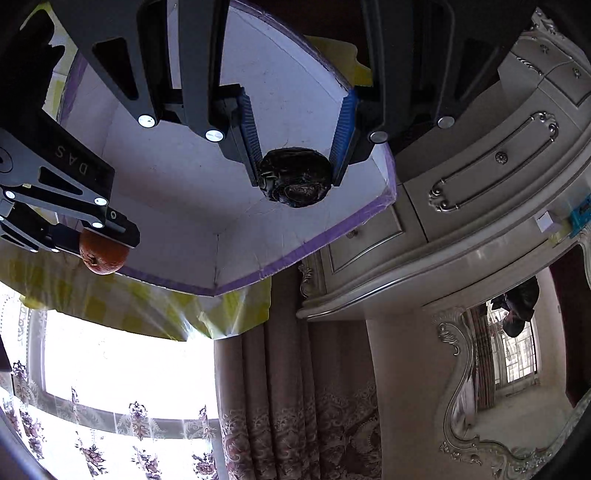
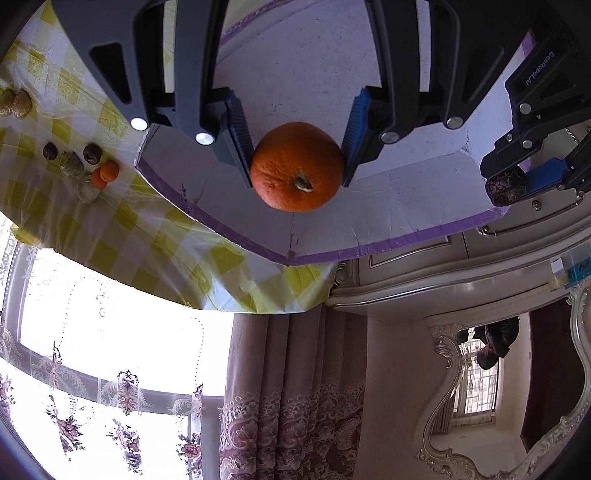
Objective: Organize fruits
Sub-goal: 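Lift both held fruits and carry them over the purple-rimmed white box, then open the right tool to drop the orange while the left tool drops the brown fruit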
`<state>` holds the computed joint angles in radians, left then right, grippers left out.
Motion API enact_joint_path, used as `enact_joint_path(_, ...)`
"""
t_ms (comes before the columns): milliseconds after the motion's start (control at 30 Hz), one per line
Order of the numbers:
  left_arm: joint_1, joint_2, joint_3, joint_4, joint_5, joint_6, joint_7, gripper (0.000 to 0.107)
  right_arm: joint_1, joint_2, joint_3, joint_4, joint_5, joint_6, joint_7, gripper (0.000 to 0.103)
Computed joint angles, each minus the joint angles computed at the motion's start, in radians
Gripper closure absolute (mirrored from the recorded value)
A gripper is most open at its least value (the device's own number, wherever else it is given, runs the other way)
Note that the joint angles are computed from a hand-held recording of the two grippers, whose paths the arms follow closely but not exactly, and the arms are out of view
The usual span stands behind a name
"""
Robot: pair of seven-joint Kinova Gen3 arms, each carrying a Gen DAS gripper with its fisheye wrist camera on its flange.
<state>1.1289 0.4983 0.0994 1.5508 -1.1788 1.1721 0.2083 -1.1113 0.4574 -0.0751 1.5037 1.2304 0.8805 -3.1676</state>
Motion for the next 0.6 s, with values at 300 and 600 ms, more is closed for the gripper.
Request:
enact_joint_path(300, -0.009, 0.056, -0.013, -0.065, 0.09, 0.04, -0.146, 0.073, 0.149, 0.106, -0.133, -0.19, -0.257, 0.095, 0.361, 0.058)
enact_joint_path(600, -0.041, 0.08, -0.006, -0.156, 0.205, -0.005, -0.366, 0.072, 0.091, 0.167, 0.018, -0.348, -0.517, 0.162, 0.677, 0.058)
